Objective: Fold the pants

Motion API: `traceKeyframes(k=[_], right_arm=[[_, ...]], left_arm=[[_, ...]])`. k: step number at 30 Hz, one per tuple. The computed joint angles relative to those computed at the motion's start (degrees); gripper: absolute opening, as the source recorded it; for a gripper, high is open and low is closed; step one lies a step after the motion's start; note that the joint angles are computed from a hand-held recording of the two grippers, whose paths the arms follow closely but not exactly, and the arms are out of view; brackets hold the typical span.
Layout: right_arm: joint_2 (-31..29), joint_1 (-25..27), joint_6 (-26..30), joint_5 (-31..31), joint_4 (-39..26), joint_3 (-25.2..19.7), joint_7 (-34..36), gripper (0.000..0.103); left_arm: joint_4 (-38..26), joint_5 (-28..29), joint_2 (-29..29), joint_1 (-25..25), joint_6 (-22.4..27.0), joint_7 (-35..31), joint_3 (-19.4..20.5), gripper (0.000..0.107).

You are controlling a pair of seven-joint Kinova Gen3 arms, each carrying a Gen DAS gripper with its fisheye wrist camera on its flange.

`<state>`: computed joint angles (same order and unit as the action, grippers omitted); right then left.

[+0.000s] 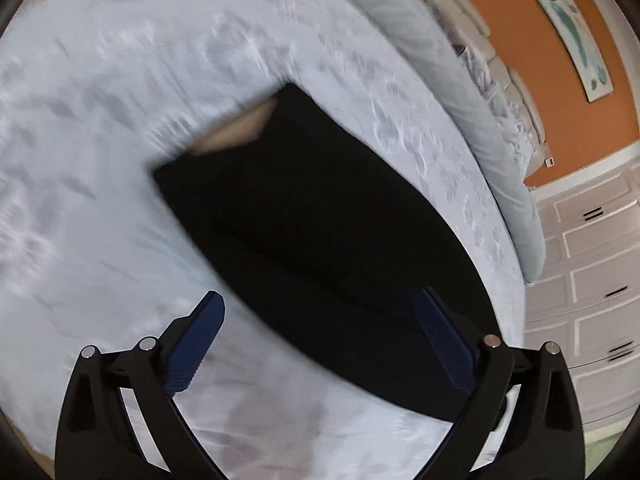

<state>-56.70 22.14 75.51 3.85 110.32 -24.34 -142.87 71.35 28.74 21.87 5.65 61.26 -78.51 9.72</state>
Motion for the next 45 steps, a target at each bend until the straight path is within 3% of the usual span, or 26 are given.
traceKeyframes(k=[4, 6, 7, 8, 9, 10, 11, 14, 19, 20, 21, 24, 26, 28, 31, 34, 36, 37, 38, 39, 41, 43, 45], right_arm=[[6.36, -3.1, -9.32, -5.73, 3.71, 2.78, -3.3, 0.08], [10.29, -3.18, -13.98, -6.58, 6.41, 3.78, -5.48, 0.08], [11.75, -3.36, -16.31, -6.68, 7.83, 4.43, -6.89, 0.08], [12.84, -3.67, -18.64, -7.07, 9.32, 5.38, -8.4, 0.08], [14.05, -4.17, -20.97, -8.29, 10.91, 6.93, -10.22, 0.08], [14.89, -4.23, -23.3, -10.11, 12.48, 8.0, -11.48, 0.08], [16.27, -5.35, -25.63, -11.03, 13.83, 9.21, -13.29, 0.08], [19.02, -9.59, -29.9, -10.3, 14.52, 9.28, -14.91, 0.08], [27.08, -9.89, -33.25, -4.52, 11.19, 4.85, -18.16, 0.08], [27.69, -10.45, -34.67, -3.5, 12.05, 5.17, -19.44, 0.058], [27.84, -11.2, -36.81, -3.02, 13.26, 5.82, -20.98, 0.005], [22.85, -8.89, -37.63, 0.93, 13.12, 3.38, -25.38, 0.005], [19.58, -8.34, -33.72, 4.65, 8.86, 0.04, -23.72, 0.005], [16.5, -7.62, -29.06, 5.1, 5.24, -3.79, -19.16, 0.005], [15.88, -8.19, -22.07, 1.1, 5.45, -6.08, -15.66, 0.005], [20.82, -15.13, -16.22, -4.14, 9.47, -1.62, -18.68, 0.005], [21.14, -18.31, -16.06, -4.65, 11.16, 0.34, -19.65, 0.007], [20.03, -18.36, -15.33, -4.02, 10.53, -0.03, -20.01, 0.01], [19.14, -17.43, -13.66, -2.89, 9.23, -1.47, -20.79, 0.026], [17.65, -16.03, -11.63, -1.19, 7.71, -3.62, -22.49, 0.047], [15.74, -14.51, -9.34, 0.24, 6.08, -5.19, -24.18, 0.06], [13.41, -11.22, -5.47, 1.82, 4.51, -5.61, -25.29, 0.061], [9.48, -9.98, -3.61, 2.56, 5.31, -3.01, -27.14, 0.064]], left_arm=[[-6.43, -0.83, 7.65, 2.81, 3.8, 8.96, -0.62, 0.093], [-5.0, -0.04, 7.76, 2.2, 1.24, 11.01, -0.24, 0.093], [-4.13, 0.27, 7.26, 2.03, -0.22, 10.97, -0.04, 0.086], [-4.17, -0.17, 7.12, 1.79, -0.82, 10.63, 0.51, 0.067], [-4.94, -1.0, 7.28, 2.12, -0.48, 9.8, 0.42, 0.056], [-6.24, -1.94, 7.78, 2.9, 0.78, 9.16, -0.73, 0.033], [-6.47, -1.95, 8.09, 2.61, 1.18, 8.76, -0.82, 0.02], [-5.2, 1.74, 8.58, -1.85, 1.26, 6.22, 2.37, 0.016], [-5.95, 2.55, 8.59, -1.92, 1.98, 1.67, 2.4, 0.013], [-5.76, 2.99, 8.54, -2.17, 1.88, 1.1, 2.45, 0.011], [-5.79, 3.8, 8.69, -2.51, 1.49, 0.3, 2.69, 0.011], [-3.64, 8.42, 7.16, -4.32, 0.01, -4.35, 3.01, 0.009], [-1.99, 10.57, 5.3, -6.96, -1.01, -8.89, 5.29, 0.009], [-0.35, 11.56, 3.06, -7.86, -1.33, -12.3, 4.95, 0.009], [0.75, 10.41, 1.73, -7.42, -0.22, -12.17, 1.91, 0.009], [-1.4, 7.81, 4.46, -7.3, 4.59, -8.79, 0.83, 0.009], [-0.99, 7.71, 4.5, -7.34, 5.71, -8.04, 0.5, 0.01], [0.29, 8.69, 3.27, -7.09, 4.87, -8.86, -0.14, 0.011], [1.42, 9.02, 2.08, -7.43, 3.33, -9.48, 0.29, 0.015], [2.52, 9.62, 1.01, -7.68, 1.74, -10.33, 0.67, 0.024], [3.81, 9.59, -0.69, -6.52, -1.84, -9.25, -0.04, 0.09], [4.28, 6.98, -1.3, -4.33, -4.44, -5.43, -1.78, 0.092], [3.62, 5.86, -0.36, -3.97, -4.67, -2.31, -1.6, 0.092]])
